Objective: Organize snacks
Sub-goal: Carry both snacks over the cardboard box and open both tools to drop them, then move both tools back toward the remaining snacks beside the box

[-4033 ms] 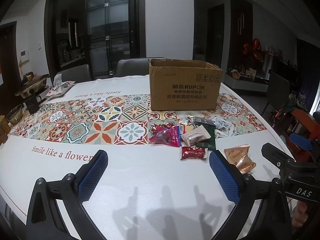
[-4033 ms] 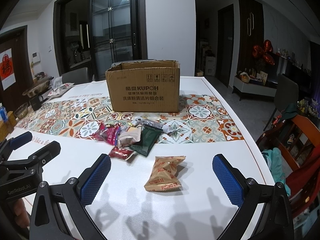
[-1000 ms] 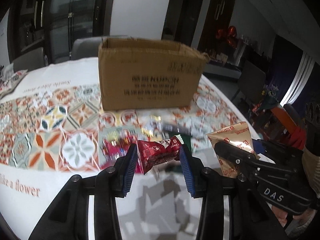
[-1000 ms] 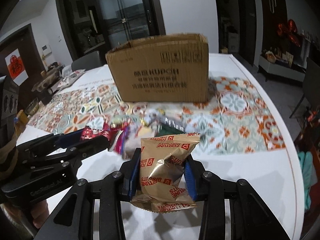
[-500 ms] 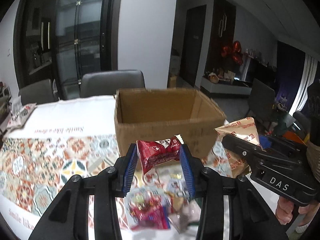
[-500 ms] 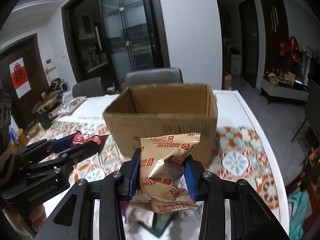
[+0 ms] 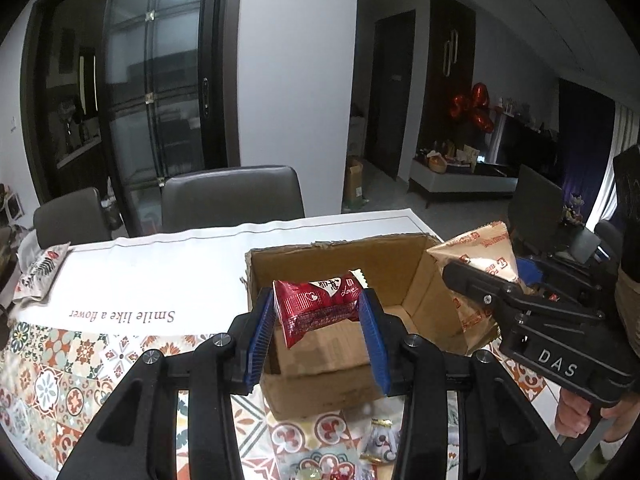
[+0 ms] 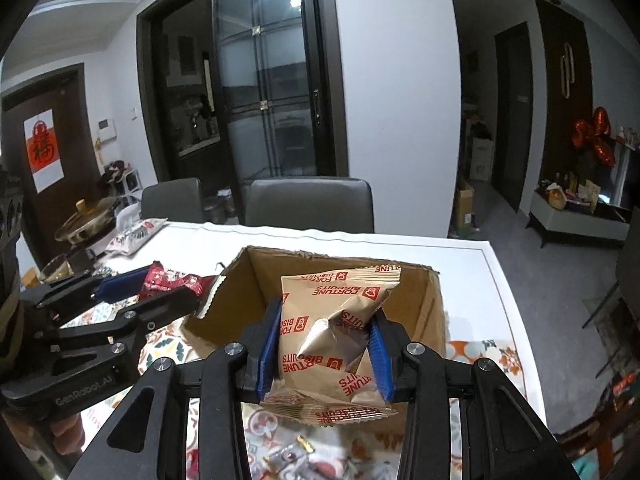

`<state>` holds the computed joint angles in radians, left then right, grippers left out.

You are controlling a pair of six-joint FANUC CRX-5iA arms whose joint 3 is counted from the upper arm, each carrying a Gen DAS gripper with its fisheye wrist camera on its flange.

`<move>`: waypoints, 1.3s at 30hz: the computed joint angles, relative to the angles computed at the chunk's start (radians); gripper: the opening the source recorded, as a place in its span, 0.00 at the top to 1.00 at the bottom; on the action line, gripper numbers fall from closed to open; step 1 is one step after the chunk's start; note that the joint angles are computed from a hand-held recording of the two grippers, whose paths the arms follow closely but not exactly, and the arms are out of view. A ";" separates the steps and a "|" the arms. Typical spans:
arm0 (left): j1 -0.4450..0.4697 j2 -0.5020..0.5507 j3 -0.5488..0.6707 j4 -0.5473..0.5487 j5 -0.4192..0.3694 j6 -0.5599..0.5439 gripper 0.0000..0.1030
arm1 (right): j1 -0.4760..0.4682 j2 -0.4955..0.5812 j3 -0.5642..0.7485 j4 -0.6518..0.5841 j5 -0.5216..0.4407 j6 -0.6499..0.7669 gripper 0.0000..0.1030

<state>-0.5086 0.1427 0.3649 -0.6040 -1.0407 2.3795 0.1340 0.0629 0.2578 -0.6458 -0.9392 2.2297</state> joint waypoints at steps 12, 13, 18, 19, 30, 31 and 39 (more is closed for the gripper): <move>0.062 0.080 0.060 0.064 -0.005 -0.066 0.53 | 0.011 0.108 0.080 0.018 -0.032 -0.028 0.61; 0.058 0.087 0.070 0.050 -0.018 -0.059 0.49 | 0.013 0.110 0.077 0.020 -0.025 -0.031 0.61; 0.029 0.085 0.080 -0.012 -0.063 -0.020 0.35 | 0.029 0.097 0.044 0.061 0.045 -0.073 0.34; 0.020 0.079 0.075 -0.025 -0.068 -0.008 0.34 | 0.034 0.089 0.031 0.075 0.057 -0.075 0.34; -0.117 -0.017 -0.016 -0.171 -0.130 0.089 0.27 | -0.014 -0.074 -0.130 -0.034 0.081 0.073 0.34; -0.129 -0.027 -0.026 -0.179 -0.133 0.096 0.27 | -0.022 -0.090 -0.143 -0.050 0.078 0.087 0.34; -0.222 -0.091 -0.084 -0.232 -0.184 0.150 0.25 | -0.085 -0.177 -0.213 -0.145 0.018 0.140 0.34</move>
